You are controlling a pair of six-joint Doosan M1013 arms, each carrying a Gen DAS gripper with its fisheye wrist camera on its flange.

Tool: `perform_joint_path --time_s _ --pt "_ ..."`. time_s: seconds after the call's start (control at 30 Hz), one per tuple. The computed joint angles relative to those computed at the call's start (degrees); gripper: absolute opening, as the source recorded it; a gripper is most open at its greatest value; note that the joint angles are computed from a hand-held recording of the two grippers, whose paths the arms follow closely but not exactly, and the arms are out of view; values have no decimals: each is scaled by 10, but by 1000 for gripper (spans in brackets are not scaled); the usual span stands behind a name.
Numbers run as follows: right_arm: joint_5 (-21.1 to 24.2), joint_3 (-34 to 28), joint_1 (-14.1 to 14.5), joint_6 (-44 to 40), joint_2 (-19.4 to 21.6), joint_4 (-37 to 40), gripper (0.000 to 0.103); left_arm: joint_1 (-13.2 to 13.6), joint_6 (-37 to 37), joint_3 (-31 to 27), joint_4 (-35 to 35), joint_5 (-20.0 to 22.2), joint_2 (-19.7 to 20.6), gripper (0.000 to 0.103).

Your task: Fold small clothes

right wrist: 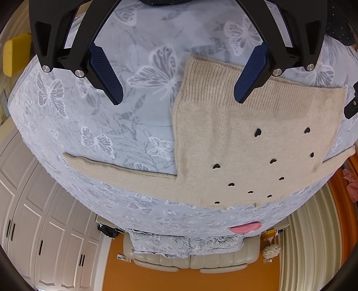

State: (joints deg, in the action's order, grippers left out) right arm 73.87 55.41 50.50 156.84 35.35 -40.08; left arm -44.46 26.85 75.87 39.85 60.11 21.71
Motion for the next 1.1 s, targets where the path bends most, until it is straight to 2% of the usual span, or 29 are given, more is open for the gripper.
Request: perform_joint_path --time_s 1.1 --pt "-1 0 0 1 -1 -2 98 1 -3 9 -2 -3 -4 98"
